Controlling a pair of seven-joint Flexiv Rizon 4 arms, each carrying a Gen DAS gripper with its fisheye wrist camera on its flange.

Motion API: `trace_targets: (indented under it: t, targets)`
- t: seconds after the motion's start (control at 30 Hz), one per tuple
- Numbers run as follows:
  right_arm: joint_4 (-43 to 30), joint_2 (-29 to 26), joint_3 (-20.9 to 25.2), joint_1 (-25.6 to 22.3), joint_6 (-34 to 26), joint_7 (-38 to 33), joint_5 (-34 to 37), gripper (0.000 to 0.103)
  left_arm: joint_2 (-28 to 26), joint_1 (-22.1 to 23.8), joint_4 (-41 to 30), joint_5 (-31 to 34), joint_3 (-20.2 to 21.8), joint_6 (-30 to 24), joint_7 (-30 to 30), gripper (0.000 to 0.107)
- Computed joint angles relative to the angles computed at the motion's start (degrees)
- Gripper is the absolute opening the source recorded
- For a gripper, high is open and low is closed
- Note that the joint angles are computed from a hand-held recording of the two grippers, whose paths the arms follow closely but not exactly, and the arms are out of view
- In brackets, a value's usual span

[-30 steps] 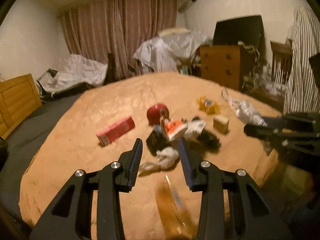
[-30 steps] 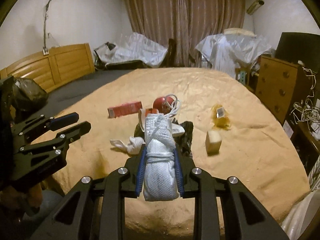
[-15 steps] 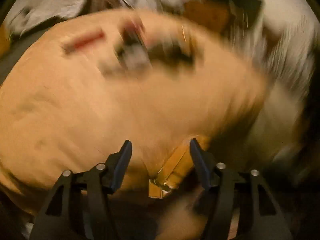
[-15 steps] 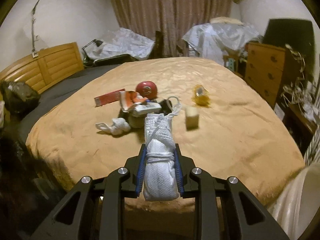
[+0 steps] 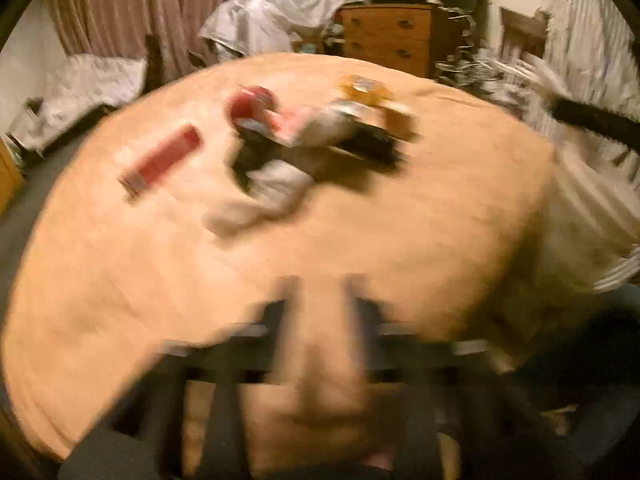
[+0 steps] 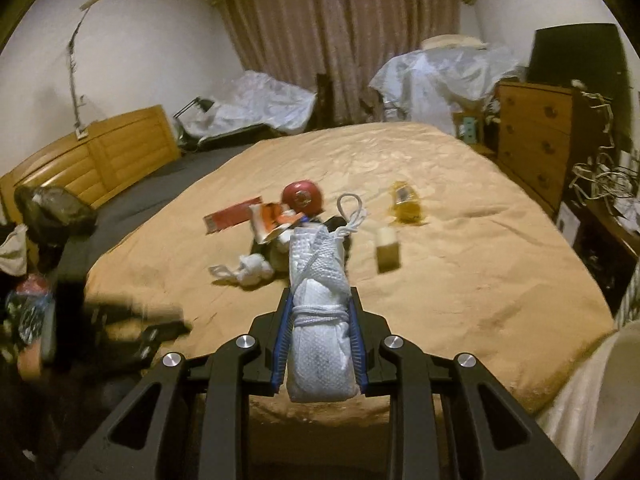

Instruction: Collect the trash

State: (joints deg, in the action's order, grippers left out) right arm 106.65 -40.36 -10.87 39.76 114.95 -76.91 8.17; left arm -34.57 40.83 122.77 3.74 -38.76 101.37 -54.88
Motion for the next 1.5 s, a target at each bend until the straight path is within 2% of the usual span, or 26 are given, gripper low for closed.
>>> trace_targets:
  t: [0.03, 0.07, 0.13, 0.17, 0.2, 0.27, 0.33, 0.5, 0.7, 0.77, 0.8, 0.83, 0.9, 0.97, 1.0, 1.17, 1.33, 1.5]
  targets:
    - [-0.71, -0.29, 1.1, -1.06, -0.56, 0.19, -1.02, 0.027, -1.4, -1.46, -2.13, -0.81, 1.43, 1.64, 2.07, 0.081]
    - [-1.17, -0.5, 2.01, -1.99, -1.01, 0.42, -1.93, 0.027, -3.05, -2.26, -5.99, 1.13, 2.5, -0.21, 3.04, 0.081]
    - [-2.8, -1.47, 3.23, -3.41, -2.69, 1.32, -3.62, 0.027, -4.86, -4.3, -11.07, 0.55, 4.09, -3.26, 6.6, 0.082]
    - [-3.48, -1.93, 3.65, -3.9, -3.42, 1.83, -4.42, 0.027, -6.19, -4.7, -13.95, 0.1, 4.03, -6.35, 9.28, 0.082]
    - [-4.28, -2.43, 4.68, -5.0, -4.24, 2.45, -5.6, 0.027, -7.37, -6.58, -17.78, 1.54, 5.84, -9.15, 9.32, 0.082]
    - [-5.85, -3.61, 5.67, -6.08, -5.39, 3.72, -7.42, 0.027, -8.08, -10.12, -21.11, -2.96, 8.87, -12.59, 12.25, 0.082]
    - [-7.61, -4.77, 6.19, -6.72, -6.43, 4.91, -9.05, 0.027, -9.9, -11.84, -24.65, -5.7, 9.2, -15.16, 12.92, 0.082]
    - [-11.42, -7.39, 5.97, -7.22, -8.31, 7.4, -12.02, 0.027, -11.6, -12.73, -25.35, -10.19, 7.27, -17.31, 16.35, 0.082]
    - [-14.27, -9.42, 6.66, -8.74, -9.63, 9.52, -15.01, 0.027, -12.19, -15.68, -25.8, -15.16, 9.15, -19.27, 18.25, 0.082]
    - [-14.59, -9.87, 7.33, -9.51, -9.6, 10.12, -15.67, 0.028, -12.27, -17.96, -26.57, -16.95, 11.6, -19.89, 17.41, 0.082]
    - [-14.79, -10.1, 7.43, -9.65, -9.7, 10.42, -15.92, 0.028, -12.32, -19.09, -27.15, -17.94, 12.8, -20.74, 16.93, 0.079]
    - [-14.97, -10.34, 7.36, -9.62, -9.72, 10.71, -16.09, 0.028, -12.4, -19.37, -27.48, -19.43, 13.09, -22.16, 16.55, 0.068]
    - [-15.15, -10.58, 7.35, -9.66, -9.61, 11.1, -16.46, 0.028, -12.24, -19.2, -27.18, -22.08, 12.78, -23.14, 16.61, 0.057]
    - [-15.36, -10.84, 6.54, -9.16, -9.48, 11.41, -16.49, 0.028, -11.81, -18.73, -25.71, -24.51, 11.82, -21.62, 17.06, 0.04]
    - [-15.48, -10.99, 6.65, -9.43, -9.33, 11.47, -16.67, 0.028, -11.57, -18.33, -24.63, -25.67, 11.01, -20.43, 17.52, 0.036]
    - [-16.88, -12.29, 5.3, -8.57, -9.65, 11.93, -16.86, 0.028, -10.34, -15.87, -17.62, -26.28, 7.0, -8.41, 17.69, 0.036]
    - [-16.75, -12.86, 1.82, -5.71, -9.18, 11.96, -15.68, 0.028, -6.86, -13.73, -8.79, -22.11, 5.06, 7.86, 10.07, 0.036]
    - [-16.09, -12.87, -3.78, -0.64, -6.73, 11.57, -11.91, 0.027, -2.41, -11.84, -2.87, -17.7, 4.27, 17.43, 1.6, 0.036]
